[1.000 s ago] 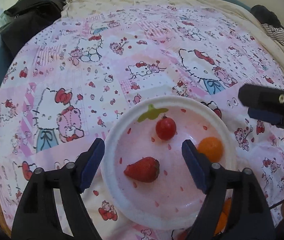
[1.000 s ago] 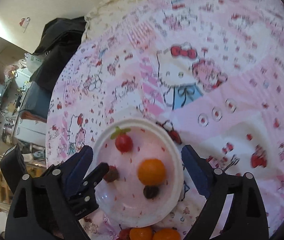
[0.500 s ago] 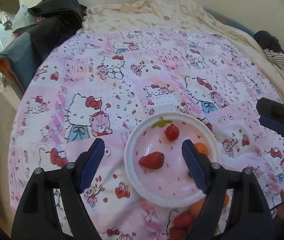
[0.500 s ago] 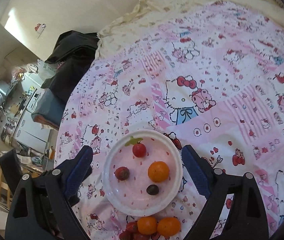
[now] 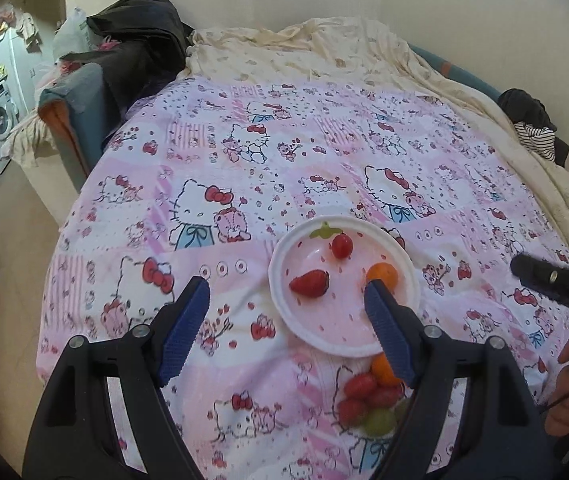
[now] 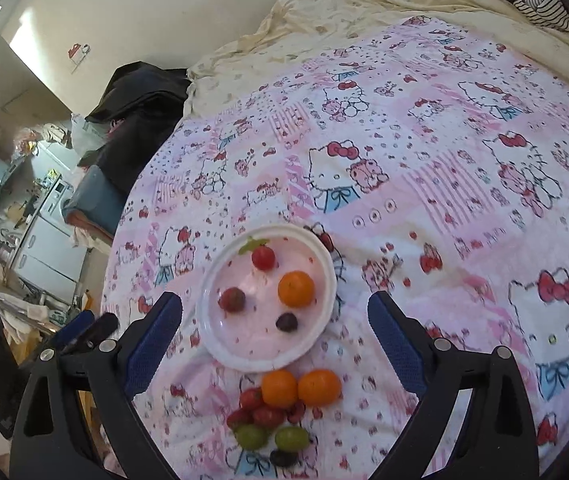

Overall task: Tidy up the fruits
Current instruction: 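Withdraw both grippers from the plate, then grasp a strawberry from the fruit cluster with the left gripper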

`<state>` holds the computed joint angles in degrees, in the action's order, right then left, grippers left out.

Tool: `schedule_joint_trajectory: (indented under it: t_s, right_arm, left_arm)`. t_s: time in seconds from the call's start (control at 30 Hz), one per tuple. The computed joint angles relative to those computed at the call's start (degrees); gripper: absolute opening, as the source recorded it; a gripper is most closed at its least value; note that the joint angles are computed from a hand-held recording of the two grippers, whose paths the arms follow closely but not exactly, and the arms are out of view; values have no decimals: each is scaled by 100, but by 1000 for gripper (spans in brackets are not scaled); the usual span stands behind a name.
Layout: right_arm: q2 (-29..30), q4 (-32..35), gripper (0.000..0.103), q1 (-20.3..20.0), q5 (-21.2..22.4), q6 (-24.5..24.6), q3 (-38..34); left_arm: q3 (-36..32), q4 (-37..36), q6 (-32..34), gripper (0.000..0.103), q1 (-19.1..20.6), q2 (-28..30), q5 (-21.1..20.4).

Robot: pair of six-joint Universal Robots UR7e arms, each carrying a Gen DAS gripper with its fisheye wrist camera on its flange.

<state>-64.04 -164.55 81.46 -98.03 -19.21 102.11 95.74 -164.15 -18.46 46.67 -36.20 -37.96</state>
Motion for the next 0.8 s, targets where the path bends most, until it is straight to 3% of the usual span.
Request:
schedule_joint_trajectory:
  t_s: [0.1, 0.2, 0.37, 0.5, 0.67, 0.8]
  right_arm:
    - [-162, -35, 96, 35, -339, -154, 239]
    - [-388, -36, 96, -33, -157, -261, 518]
    - [-487, -446, 96, 26, -682, -475, 858]
    - [-598, -540, 96, -38, -730, -495, 1043]
    - [-761, -878, 96, -220, -446, -542, 1344]
    - [-741, -954, 96, -289, -491, -428, 1366]
  left_arm:
    - [254, -93, -175, 77, -69, -148, -16]
    - [432, -108, -311, 77, -114, -244, -30]
    - [641, -39, -555, 77, -173, -334, -57]
    - [799, -65, -663, 77, -219, -383, -99]
    - [853, -72, -513, 77, -297, -294, 18]
    - [936, -90, -606, 77, -256, -310, -187]
